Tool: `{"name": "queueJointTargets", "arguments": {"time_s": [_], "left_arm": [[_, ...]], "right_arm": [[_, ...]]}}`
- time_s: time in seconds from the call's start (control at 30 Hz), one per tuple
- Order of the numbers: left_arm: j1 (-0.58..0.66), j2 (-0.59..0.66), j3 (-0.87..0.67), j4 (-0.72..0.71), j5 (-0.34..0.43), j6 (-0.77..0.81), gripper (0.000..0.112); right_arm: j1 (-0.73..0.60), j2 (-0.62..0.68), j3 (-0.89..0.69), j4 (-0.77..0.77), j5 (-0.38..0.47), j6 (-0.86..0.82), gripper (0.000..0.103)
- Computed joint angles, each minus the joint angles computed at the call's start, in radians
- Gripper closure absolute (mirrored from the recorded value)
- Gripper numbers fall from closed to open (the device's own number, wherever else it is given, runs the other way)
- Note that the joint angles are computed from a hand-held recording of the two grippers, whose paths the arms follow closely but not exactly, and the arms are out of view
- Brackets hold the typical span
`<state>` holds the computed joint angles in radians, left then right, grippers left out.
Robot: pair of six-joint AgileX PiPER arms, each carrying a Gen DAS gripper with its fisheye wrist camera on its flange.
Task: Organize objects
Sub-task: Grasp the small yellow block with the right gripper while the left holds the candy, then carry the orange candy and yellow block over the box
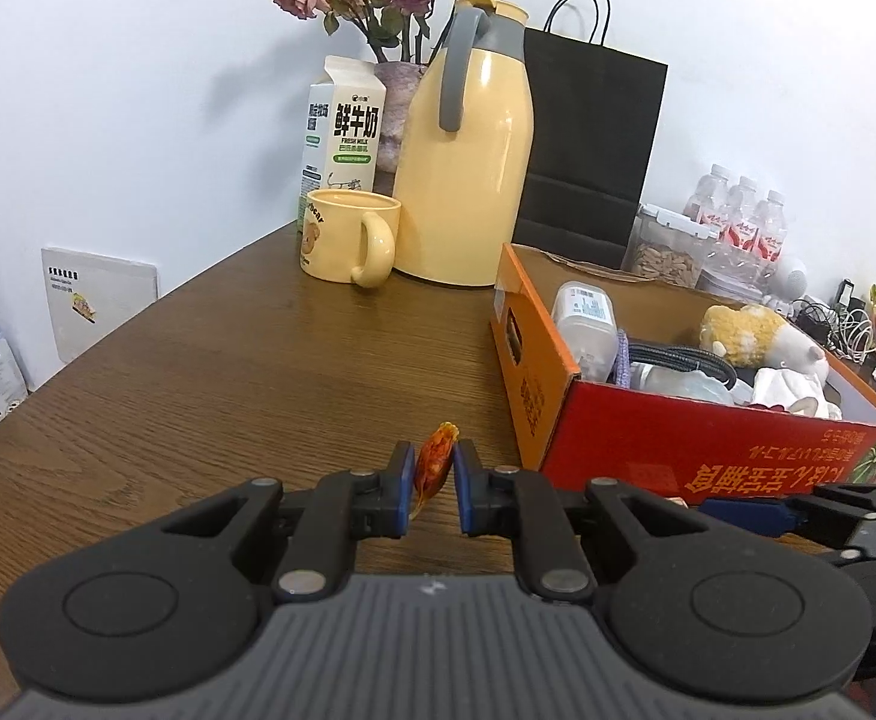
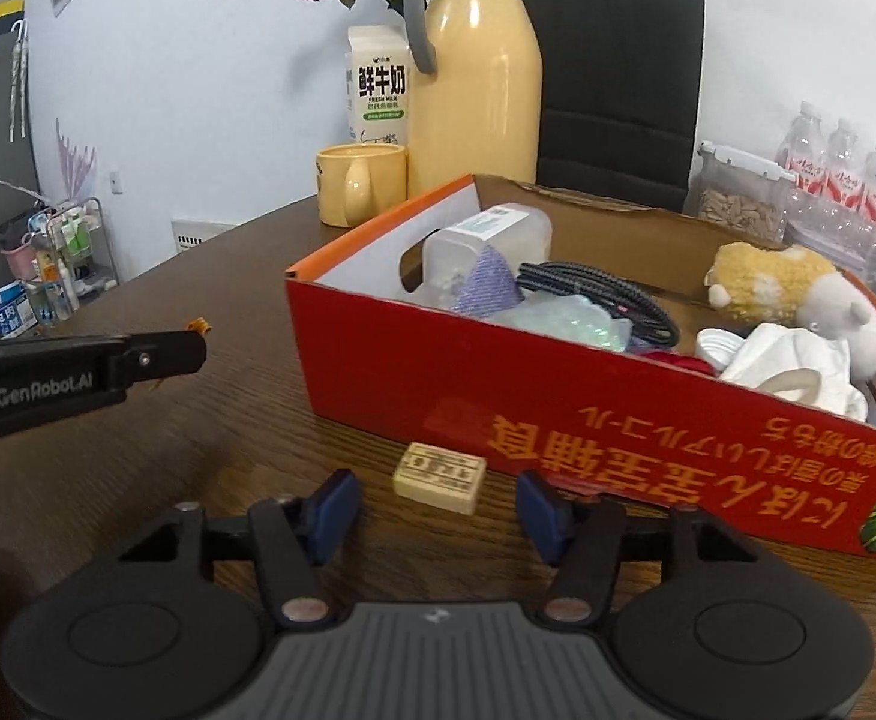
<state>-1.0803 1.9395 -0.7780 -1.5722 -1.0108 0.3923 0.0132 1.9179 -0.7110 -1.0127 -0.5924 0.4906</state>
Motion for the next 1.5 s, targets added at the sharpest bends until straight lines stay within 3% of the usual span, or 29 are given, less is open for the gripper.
{"name": "queueJointTargets", "arguments": {"time_s": [0.1, 0.17, 0.2, 0.6, 0.97, 1.23, 1.5], "left_arm": [[-0.002, -0.002, 0.005, 0.004, -0.001, -0.005, 0.097], [-0.001, -0.002, 0.005, 0.004, 0.000, -0.006, 0.097], [-0.001, -0.002, 0.006, 0.005, 0.001, -0.007, 0.097], [-0.002, 0.015, -0.025, -0.030, -0.012, 0.036, 0.097], [-0.055, -0.008, -0.125, -0.078, -0.117, 0.177, 0.098], [-0.035, 0.037, -0.325, -0.021, -0.134, 0.363, 0.097], [0.032, 0.141, -0.560, -0.003, -0.070, 0.519, 0.097]], "right_arm": [[0.019, 0.001, 0.000, 0.047, 0.008, -0.023, 0.053], [0.020, 0.004, -0.002, 0.048, 0.005, -0.003, 0.071], [0.020, 0.003, -0.002, 0.053, 0.003, -0.001, 0.072], [-0.079, -0.026, 0.072, -0.034, -0.160, -0.006, 0.072], [-0.235, -0.080, 0.090, -0.153, -0.318, 0.044, 0.072], [-0.302, -0.059, -0.032, -0.179, -0.311, 0.127, 0.072], [-0.315, 0.002, -0.188, -0.128, -0.261, 0.142, 0.072]]}}
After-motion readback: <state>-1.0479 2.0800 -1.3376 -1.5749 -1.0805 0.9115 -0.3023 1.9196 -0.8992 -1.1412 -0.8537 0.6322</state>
